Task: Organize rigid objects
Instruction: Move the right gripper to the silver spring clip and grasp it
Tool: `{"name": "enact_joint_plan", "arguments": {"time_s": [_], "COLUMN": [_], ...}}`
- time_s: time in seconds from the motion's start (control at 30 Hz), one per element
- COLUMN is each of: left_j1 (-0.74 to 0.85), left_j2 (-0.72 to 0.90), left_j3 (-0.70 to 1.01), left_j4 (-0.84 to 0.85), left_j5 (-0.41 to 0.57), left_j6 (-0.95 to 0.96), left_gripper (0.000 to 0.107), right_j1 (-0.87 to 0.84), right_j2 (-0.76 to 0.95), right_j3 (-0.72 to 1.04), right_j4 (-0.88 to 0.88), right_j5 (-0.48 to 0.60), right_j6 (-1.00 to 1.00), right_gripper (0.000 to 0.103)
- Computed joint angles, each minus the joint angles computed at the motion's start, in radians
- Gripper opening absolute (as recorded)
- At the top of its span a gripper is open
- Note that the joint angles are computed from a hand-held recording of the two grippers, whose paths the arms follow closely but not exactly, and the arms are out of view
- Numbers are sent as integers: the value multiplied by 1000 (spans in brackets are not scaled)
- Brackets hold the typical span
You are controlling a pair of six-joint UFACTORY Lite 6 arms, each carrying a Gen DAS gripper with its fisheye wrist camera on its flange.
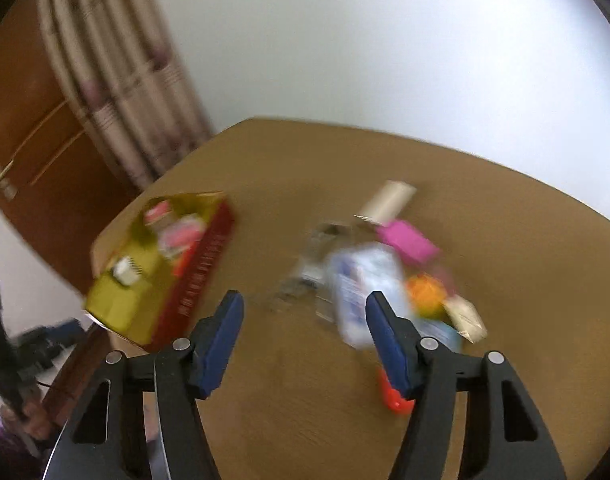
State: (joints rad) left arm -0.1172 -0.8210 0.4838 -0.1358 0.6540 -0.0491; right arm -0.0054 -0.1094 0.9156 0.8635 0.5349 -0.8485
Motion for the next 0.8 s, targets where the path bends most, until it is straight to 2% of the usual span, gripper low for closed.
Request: {"name": "enact_joint_plan", "arguments": {"time_s": [0.03,0.1,0.2,0.3,0.43,0.53,0.57,0.63,0.67,0.7,0.8], "left_j1": [-51,-132,-213,-178,-102,-51,-32,-6,11,17,59], "left_j2": [-2,-30,-69,-44,8,28,41,60,72,73,104], "left_j3": [-1,-6,-18,-14,-6,-4,-1,1,3,0,3], "left_j4": [72,211,373,307,176,101,69,23,-2,-10,-66], "left_j5": [-5,-3,1,-11,-20,-21,-19,-18,-15,-10,1], "left_j6": [-74,-211,-365,-273,-121,-38,-6,38,64,71,129], "left_gripper": [39,39,39,39,39,39,39,39,39,39,39], "right_j1": [57,149,207,240,247,236,234,214,207,209,273], "right_j2": [79,268,501,675,840,956,988,1048,1095,1150,1275], "right_j3": [75,245,466,647,831,969,1009,1103,1176,1263,1475], "right_j4": [-57,-199,-349,-512,-644,-639,-641,-542,-499,-498,-699], "right_j5": [-17,-32,-3,28,99,196,220,298,355,417,512], "right_j6": [69,224,394,566,711,724,732,655,625,636,771], "right_gripper": [56,48,42,39,38,39,42,70,98,103,102]}}
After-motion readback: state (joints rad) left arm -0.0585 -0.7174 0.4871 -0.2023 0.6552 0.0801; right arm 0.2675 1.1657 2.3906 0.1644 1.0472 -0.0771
